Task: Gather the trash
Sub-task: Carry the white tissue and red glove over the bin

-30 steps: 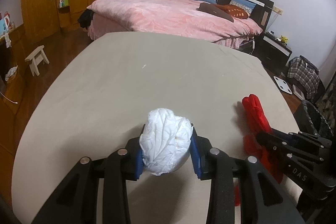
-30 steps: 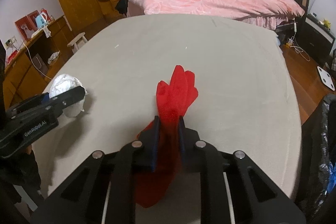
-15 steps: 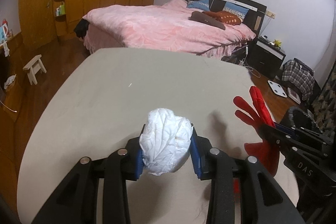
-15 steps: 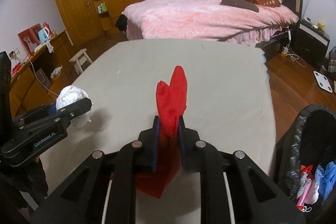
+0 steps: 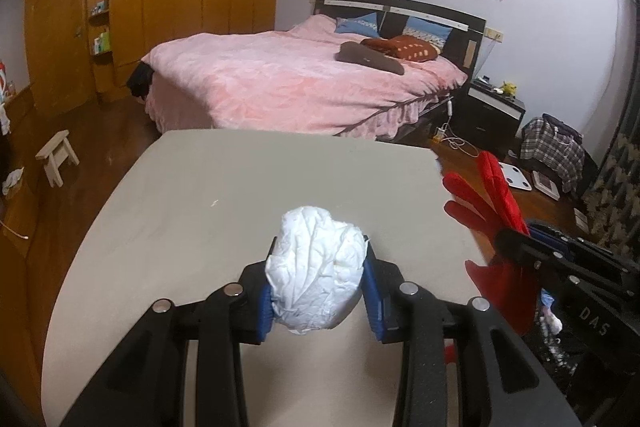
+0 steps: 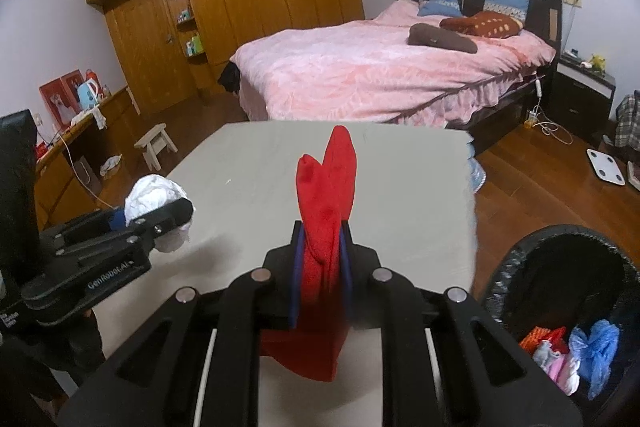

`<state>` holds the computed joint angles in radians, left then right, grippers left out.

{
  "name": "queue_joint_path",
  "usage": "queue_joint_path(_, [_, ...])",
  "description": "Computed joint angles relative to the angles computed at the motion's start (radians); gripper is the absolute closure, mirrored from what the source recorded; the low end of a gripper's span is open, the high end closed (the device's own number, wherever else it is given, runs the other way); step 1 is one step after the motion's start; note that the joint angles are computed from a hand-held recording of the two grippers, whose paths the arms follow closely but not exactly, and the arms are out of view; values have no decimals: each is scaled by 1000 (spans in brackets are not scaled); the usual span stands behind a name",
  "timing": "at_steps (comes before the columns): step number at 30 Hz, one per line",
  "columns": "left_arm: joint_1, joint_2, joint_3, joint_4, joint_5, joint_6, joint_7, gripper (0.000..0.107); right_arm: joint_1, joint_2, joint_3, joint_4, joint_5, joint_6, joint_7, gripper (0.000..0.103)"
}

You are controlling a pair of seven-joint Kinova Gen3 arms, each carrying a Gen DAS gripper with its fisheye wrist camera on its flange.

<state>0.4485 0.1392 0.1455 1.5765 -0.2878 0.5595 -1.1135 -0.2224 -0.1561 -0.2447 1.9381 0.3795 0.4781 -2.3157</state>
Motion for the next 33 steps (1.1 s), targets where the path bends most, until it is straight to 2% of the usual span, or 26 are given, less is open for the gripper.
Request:
queue_joint_path(17, [124, 41, 27, -112, -54, 34, 34, 71, 115, -179, 2, 41, -64, 48, 99, 87])
queue_joint_path(33, [243, 109, 39, -227, -31, 37, -26, 70, 250, -335, 50, 92, -147, 100, 213, 87])
